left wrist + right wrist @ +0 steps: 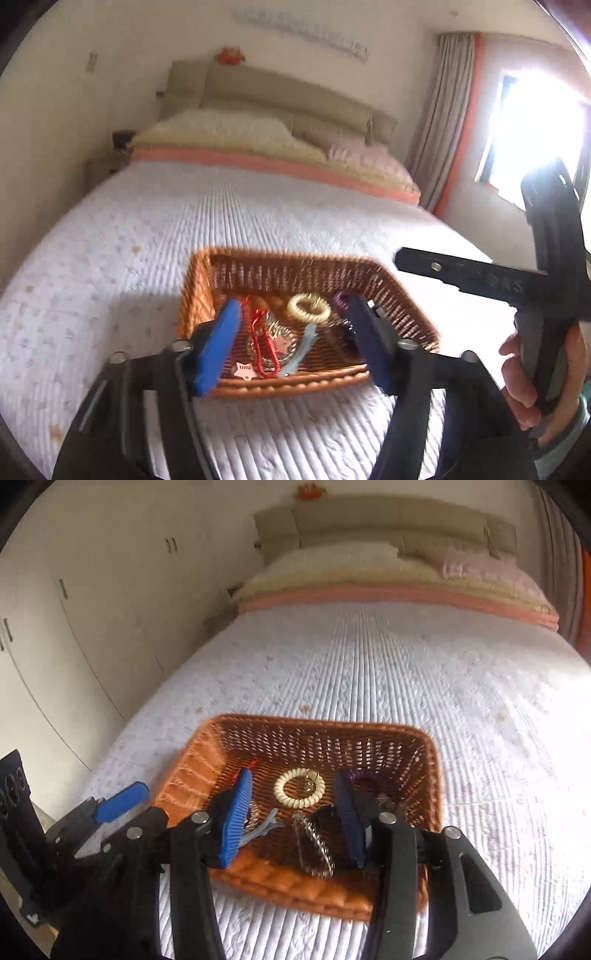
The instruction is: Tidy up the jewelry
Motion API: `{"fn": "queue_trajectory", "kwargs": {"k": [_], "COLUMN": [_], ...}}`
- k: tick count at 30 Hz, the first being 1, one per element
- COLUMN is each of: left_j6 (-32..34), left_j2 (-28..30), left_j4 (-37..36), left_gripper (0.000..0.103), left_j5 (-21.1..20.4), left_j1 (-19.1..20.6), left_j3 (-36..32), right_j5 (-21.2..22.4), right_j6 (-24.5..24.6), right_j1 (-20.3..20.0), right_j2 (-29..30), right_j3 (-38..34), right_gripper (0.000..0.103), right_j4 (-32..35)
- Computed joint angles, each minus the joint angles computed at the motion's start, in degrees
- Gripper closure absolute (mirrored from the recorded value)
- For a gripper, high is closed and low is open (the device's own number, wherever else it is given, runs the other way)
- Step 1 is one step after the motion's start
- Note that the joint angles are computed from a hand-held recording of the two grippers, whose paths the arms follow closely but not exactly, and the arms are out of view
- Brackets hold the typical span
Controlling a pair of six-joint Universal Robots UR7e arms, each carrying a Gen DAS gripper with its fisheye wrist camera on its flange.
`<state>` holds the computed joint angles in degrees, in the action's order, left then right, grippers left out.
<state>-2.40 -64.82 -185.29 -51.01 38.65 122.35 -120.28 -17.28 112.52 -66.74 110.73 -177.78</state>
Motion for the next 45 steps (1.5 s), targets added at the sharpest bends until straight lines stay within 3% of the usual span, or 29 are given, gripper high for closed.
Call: {"fn": "queue_trajectory", "kwargs": {"k": [3,6,12,15,17,19,29,34,37,41,45], "left_j6": [0.06,0.51,1.89,9.46,14.09,14.0,17.26,8.29,5.99,2.27,0.37], "left_j2": [-2.65,-3.4,-1.26,4.89,8.05,8.79,12.5,11.27,10.85,9.41,8.66], "left_j4": [-3.42,-9.23,-19.58,-33.7,-40.34,-41.35,-48.96,-38.58,-36.67,-34.6,-32.59], "left_gripper": [0.027,0.016,0.013,0.013,0.013,0.013,0.009,0.008,0.008,0.008,0.008], "left_j5": [3.86,11.83,24.61,30.31,30.75,30.26,33.93,33.75,34.66,34.57,34.68], "left_j1": [-4.19,-9.7,-16.76,-18.92,-19.05,-19.1,-20.91,-20.02,-19.88,-19.31,-19.09], "left_j3": [3.8,8.22,13.93,15.15,15.26,16.18,15.99,17.9,18.26,19.0,19.24], "right_j5": [-0.67,-1.05,-3.69,0.24,-0.41,-0.43,-1.0,-0.68,1.22,2.35,2.63], "right_j6": [-2.42,-5.3,-13.02,-17.36,-19.11,-20.18,-22.89,-21.31,-16.85,-13.47,-12.74], "right_j1": [2.53,4.67,7.33,6.05,5.8,5.03,4.17,2.83,1.05,-0.88,-1.43], "right_j2": [-2.76,-4.11,-0.96,1.45,4.05,5.99,7.46,7.58,5.02,3.67,3.23], "right_j3": [5.52,11.24,18.5,22.66,23.99,25.23,26.33,26.95,28.0,28.65,28.68], "right_gripper": [0.051,0.03,0.02,0.014,0.012,0.012,0.012,0.012,0.012,0.012,0.012], "right_j4": [-9.36,-21.33,-43.12,-55.94,-63.46,-68.76,-72.81,-70.76,-65.42,-63.07,-61.97]}}
